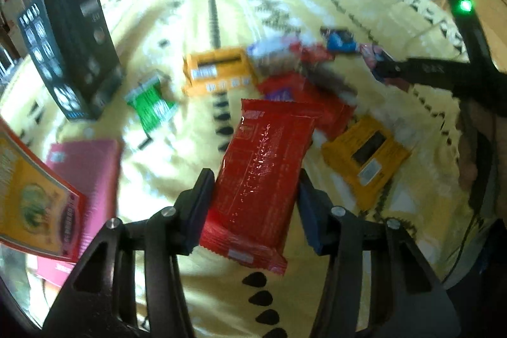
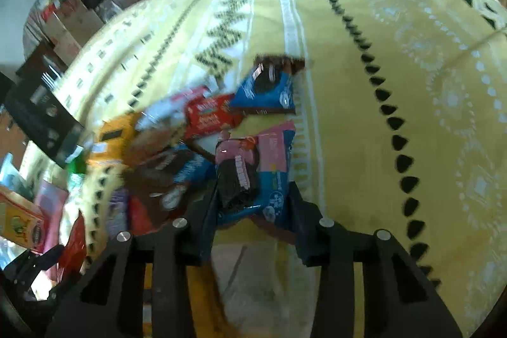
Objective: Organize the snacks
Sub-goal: 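Grasp a red snack bar with the left tool while the right tool reaches for a blue packet, then carry the red bar and pink-and-blue cookie packet over the glass bowl with both tools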
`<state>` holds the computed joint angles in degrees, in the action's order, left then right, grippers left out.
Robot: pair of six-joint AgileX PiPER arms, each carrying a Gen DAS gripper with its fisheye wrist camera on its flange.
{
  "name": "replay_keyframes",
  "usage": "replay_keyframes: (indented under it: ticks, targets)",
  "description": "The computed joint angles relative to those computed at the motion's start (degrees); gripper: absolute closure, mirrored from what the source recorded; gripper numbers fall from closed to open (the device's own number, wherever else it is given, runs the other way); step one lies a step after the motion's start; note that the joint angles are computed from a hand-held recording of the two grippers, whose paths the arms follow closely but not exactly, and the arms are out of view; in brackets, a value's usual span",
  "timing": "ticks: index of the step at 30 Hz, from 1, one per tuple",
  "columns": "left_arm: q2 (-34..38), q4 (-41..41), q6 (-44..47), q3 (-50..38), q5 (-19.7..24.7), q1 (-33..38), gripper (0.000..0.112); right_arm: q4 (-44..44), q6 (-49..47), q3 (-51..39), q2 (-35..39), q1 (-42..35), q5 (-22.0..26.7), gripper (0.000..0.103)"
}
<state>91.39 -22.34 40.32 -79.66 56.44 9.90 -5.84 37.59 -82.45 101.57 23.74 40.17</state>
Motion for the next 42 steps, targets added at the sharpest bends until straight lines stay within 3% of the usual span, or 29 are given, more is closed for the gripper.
replay_keyframes:
  ticks: [6, 10, 18, 23, 27, 29, 30, 32, 34, 38, 42]
  targets:
    - [-4.8, -2.1, 0.3, -2.8, 1.1, 1.4, 0.063, -12.5, 12.7, 3.6, -11.1, 7.8, 1.7, 0.059]
    - [-8.2, -2.4, 1.3, -3.6, 0.1, 2.9, 0.064, -18.6, 18.4, 1.8, -14.0, 13.7, 4.6, 0.059]
    - [-12.9, -11.8, 6.6, -7.2, -0.1, 11.3, 0.069, -24.9, 19.0, -10.5, -13.9, 21.8, 12.5, 0.059]
    - [-14.7, -20.0, 13.6, -8.2, 2.5, 17.4, 0.077, -29.8, 18.8, -18.1, -11.8, 27.5, 17.1, 0.059]
    - [-15.0, -20.3, 14.9, -7.1, 5.4, 17.2, 0.094, -31.7, 20.3, -18.6, -12.3, 30.2, 19.2, 0.059]
    - [-13.2, -18.6, 14.8, -5.4, 8.7, 16.2, 0.094, -31.3, 21.8, -15.7, -13.6, 30.6, 19.1, 0.059]
    - [-13.2, -17.2, 15.4, -2.9, 8.2, 15.1, 0.094, -30.9, 22.2, -13.8, -14.3, 30.6, 18.9, 0.059]
    - [-11.9, -14.0, 17.8, 4.7, 5.4, 11.9, 0.092, -30.1, 23.6, -8.8, -16.0, 30.9, 18.4, 0.059]
    - [-8.6, -9.2, 14.0, 7.9, 4.1, 10.1, 0.092, -27.3, 25.6, -2.7, -17.9, 30.3, 16.3, 0.059]
    - [-3.5, -8.7, 12.0, 10.5, 5.0, 12.8, 0.09, -25.0, 29.1, 7.4, -22.0, 29.2, 11.1, 0.059]
    - [-2.3, -13.6, 11.2, 10.7, 4.6, 15.5, 0.052, -22.7, 30.3, 14.1, -24.6, 26.7, 5.4, 0.059]
